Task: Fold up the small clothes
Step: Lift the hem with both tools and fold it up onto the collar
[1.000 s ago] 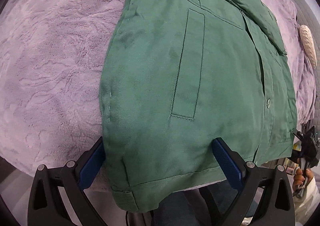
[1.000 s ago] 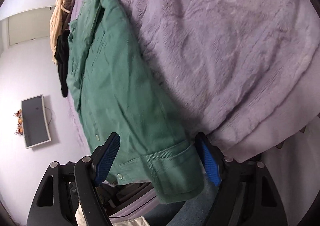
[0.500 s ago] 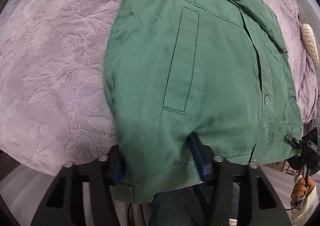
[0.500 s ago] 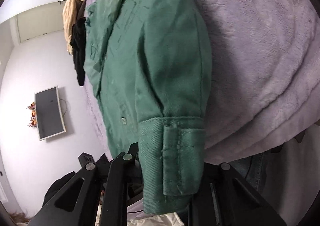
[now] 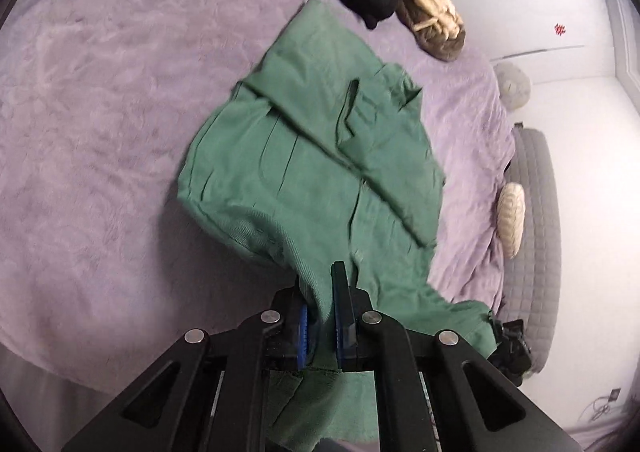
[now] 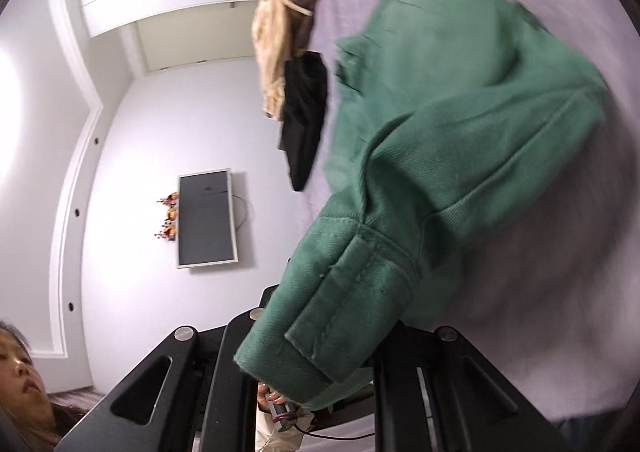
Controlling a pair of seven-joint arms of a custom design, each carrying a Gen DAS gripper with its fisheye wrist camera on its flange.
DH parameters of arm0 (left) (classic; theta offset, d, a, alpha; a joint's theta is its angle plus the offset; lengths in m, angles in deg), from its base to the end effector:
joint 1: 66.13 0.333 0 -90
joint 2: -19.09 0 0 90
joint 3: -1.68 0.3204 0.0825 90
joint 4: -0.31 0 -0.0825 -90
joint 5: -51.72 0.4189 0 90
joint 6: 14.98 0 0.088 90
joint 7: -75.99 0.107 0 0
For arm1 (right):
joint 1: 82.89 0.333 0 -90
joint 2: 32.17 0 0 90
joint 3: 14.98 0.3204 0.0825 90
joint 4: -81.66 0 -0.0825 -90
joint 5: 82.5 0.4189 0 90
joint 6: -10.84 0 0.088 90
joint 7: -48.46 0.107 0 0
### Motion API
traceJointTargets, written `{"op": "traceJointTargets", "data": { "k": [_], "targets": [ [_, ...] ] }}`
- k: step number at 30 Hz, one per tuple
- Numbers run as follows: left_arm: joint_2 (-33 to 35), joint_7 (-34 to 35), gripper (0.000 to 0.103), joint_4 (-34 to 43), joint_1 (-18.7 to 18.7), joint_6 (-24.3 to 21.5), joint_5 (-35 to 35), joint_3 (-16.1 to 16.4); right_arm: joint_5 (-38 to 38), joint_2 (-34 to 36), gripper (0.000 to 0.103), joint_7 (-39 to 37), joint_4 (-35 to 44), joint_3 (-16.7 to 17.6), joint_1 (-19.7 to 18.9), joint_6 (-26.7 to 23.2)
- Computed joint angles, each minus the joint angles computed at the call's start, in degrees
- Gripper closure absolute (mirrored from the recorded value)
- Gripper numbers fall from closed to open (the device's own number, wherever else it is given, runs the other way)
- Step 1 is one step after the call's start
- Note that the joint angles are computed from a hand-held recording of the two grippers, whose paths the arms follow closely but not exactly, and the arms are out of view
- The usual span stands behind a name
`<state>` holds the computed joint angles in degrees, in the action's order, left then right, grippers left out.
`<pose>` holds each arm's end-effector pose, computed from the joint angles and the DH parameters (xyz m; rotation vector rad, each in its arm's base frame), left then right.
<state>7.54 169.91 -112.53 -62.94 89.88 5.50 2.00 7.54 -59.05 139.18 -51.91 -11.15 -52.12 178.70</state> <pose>0.5455 -0.0248 0.5855 1.9537 -1.6214 0.8428 0.4218 0.2187 0.5808 -0.7094 1.7678 0.5871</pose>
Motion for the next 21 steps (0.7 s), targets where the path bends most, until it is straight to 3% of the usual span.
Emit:
{"op": "traceJointTargets", "data": {
  "k": [3, 5, 8, 12, 16, 21],
  "targets": [
    [5.86, -1.70, 0.092, 7.07, -0.91, 5.63, -2.07, -1.58, -2.75, 6.29, 0.087, -3.20, 6.25, -3.40, -2.52, -4.97],
    [10.33, -1.94, 0.092, 12.64, -1.33, 8.61, 0.07, -3.07, -5.57, 11.46, 0.087, -3.33, 10.63, -5.06, -4.94, -8.57],
    [18.52, -6.06, 0.092, 22.24, -2.56, 12.93, 6.01, -6.02, -8.99, 17.78, 0.087, -1.36, 15.08, -5.82, -8.81, -12.61],
    [29.66, -15.88, 0.092, 33.62, -4.32, 17.45, 17.62, -7.87, -19.17, 27.00, 0.087, 6.29, 21.30, -5.00, -13.90, -17.16],
    [39.19, -22.06, 0.092, 43.53, -6.41, 14.79, 29.06, -8.25, -25.18, 32.25, 0.084, 12.13, 23.75, -2.88, -17.00, -18.90],
    [48.13, -20.24, 0.092, 54.72, -7.14, 6.78, 36.03, -9.69, -24.95, 33.29, 0.076, 14.57, 23.74, -0.15, -19.21, -14.83]
  ]
}}
